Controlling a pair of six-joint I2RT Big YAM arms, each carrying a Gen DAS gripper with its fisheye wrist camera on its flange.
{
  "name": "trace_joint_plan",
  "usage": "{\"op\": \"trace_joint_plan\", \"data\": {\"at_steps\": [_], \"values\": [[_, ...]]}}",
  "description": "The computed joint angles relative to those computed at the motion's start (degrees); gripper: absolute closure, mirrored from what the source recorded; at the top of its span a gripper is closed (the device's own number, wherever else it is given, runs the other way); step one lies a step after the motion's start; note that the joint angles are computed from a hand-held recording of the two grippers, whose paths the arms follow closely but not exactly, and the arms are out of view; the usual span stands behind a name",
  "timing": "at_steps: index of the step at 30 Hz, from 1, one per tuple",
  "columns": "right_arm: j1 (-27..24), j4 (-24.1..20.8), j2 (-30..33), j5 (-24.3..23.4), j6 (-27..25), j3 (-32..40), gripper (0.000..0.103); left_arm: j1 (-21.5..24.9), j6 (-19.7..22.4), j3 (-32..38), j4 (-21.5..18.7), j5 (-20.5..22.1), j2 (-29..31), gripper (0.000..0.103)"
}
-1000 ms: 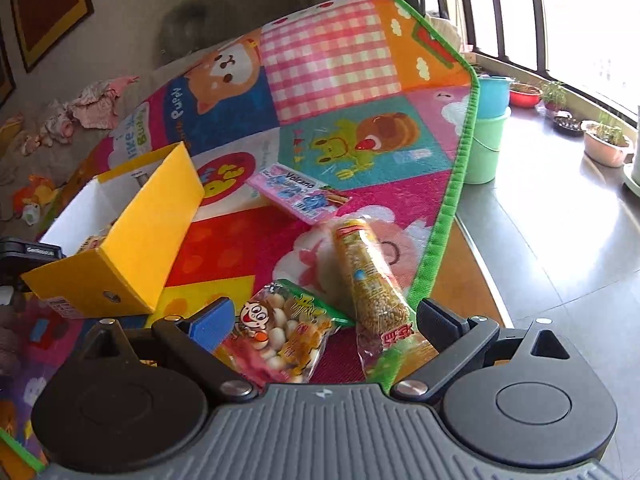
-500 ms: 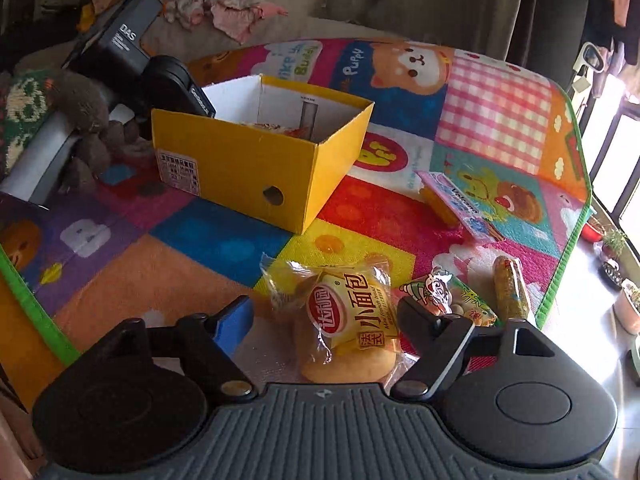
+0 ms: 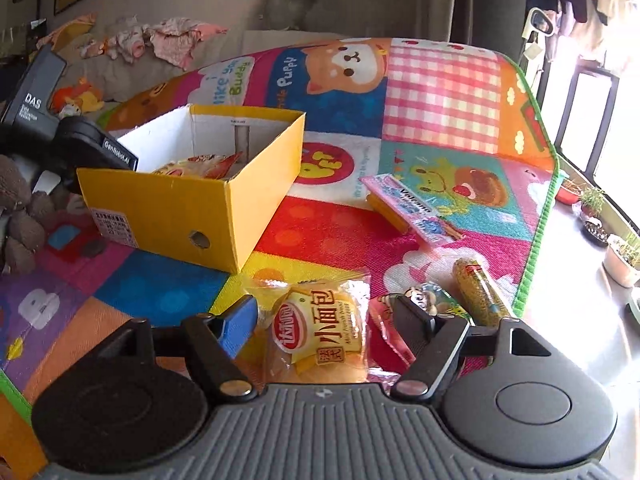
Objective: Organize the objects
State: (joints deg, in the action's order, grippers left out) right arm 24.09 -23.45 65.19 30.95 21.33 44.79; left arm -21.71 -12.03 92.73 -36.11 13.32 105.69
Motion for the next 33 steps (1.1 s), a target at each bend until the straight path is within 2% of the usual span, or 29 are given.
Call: {"op": "trace_joint_plan", "data": {"at_steps": [3,6,10,16,19,21,25,26,28,31,33], "values": [[-1.3,0.9,-2.4,1.1,1.4,-1.3,0.027,0.0,0.0,0.0,0.0,-0.1,0.0,0.086],[-3.6,-0.3,-3.1,1.5,4.2,-1.6,0.027,0.0,0.0,0.0,0.0,0.0,0.0,0.086],[-6.8,-0.7,-4.0,-4.2,8.9,-2.7,0.027,0.0,0.1,0.0,-0.1,-0.1,0.0,0.086],[-5.1,0.8,-5.0,-7.8,7.1,-3.8,0.027,0.0,-0.1,0.1,-0.1,-0.1,0.0,0.086],[-2.8,0.3,-4.9,-4.5,6.6,-3.6,0.027,-0.1,0.0,0.4,-0.6,-0.3,0.1,0.086],[-1.3,-1.3,-4.5,-1.1,8.2,-3.0,0.027,-0.1,0.1,0.4,-0.6,-0.2,0.1,0.086],[2.8,-6.2,-2.9,8.0,16.0,-1.3,0.025,-0.2,0.2,1.0,-1.3,-0.6,0.3,0.086],[3.7,-7.4,-2.8,9.2,18.8,-1.1,0.022,-0.2,0.5,1.0,-1.5,-0.8,0.4,0.086],[4.8,-8.0,-3.0,9.7,21.1,-1.1,0.022,-0.2,1.4,1.1,-1.4,-0.5,0.4,0.086],[7.0,-7.8,-2.0,14.5,19.7,-0.5,0.021,-0.1,2.8,0.5,-0.9,-0.3,0.1,0.086],[7.8,-4.6,-1.8,17.4,16.9,-1.0,0.015,-0.1,2.8,0.0,-0.1,-0.2,-0.1,0.086]]}}
